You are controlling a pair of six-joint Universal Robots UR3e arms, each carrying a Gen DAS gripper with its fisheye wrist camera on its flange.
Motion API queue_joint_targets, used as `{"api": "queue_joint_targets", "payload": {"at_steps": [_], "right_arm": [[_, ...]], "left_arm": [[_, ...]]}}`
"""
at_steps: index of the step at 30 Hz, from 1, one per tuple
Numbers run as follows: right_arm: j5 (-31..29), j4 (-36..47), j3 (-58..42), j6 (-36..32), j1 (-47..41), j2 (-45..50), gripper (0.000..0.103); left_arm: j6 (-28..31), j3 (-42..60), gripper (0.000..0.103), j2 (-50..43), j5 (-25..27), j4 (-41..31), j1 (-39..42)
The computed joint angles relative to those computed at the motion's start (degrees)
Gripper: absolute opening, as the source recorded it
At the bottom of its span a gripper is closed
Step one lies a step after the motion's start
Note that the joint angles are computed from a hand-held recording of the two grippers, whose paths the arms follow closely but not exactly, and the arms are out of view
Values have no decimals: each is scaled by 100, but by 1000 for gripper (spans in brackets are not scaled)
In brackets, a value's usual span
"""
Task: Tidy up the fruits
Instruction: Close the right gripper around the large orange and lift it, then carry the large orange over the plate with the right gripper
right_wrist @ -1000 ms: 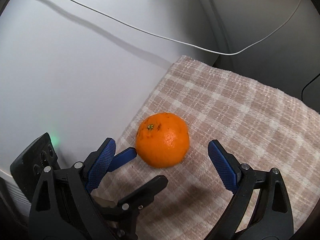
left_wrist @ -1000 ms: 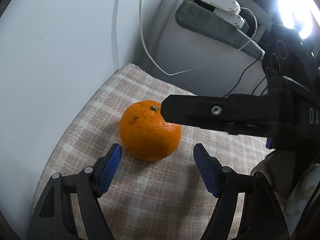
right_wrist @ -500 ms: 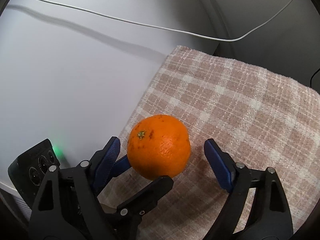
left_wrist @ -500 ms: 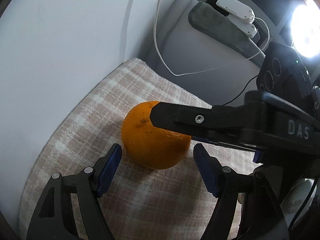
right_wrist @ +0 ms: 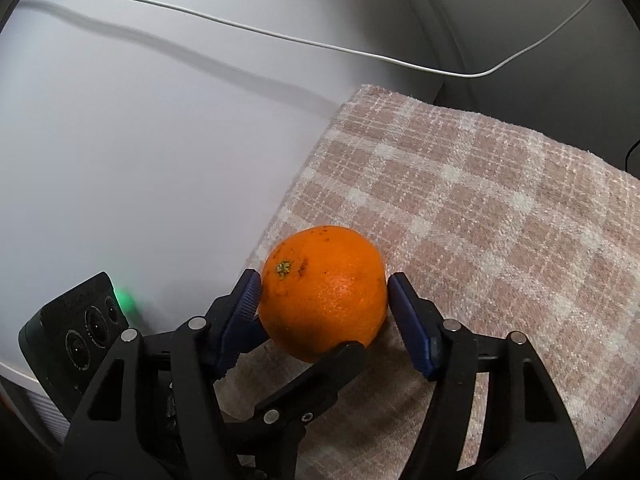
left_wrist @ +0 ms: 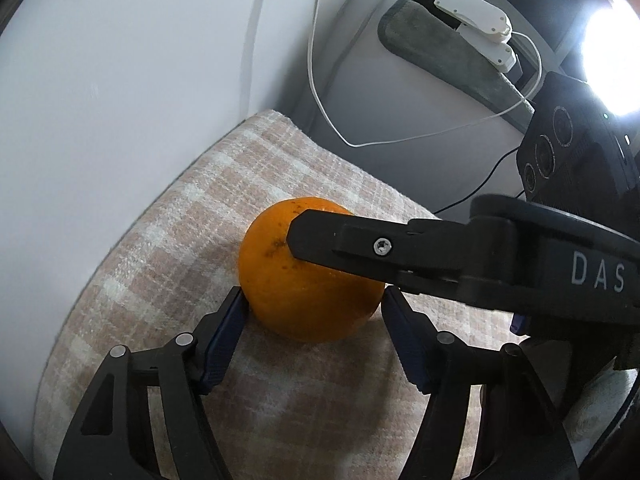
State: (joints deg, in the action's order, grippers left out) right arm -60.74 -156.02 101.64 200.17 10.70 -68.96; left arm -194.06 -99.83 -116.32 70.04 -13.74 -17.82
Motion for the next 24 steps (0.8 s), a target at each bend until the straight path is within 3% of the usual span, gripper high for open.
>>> {"api": "queue_joint_targets", "payload": {"at_steps": [13,24], "right_arm": [[-188,229,534,-165,-49,-998,68],[-305,868,1624,-360,-274,-2992,68]], "left_arm": [[-154,-285,68,562,333,179,-428],[-343,-522,67,1153,700,288,-1027]]}}
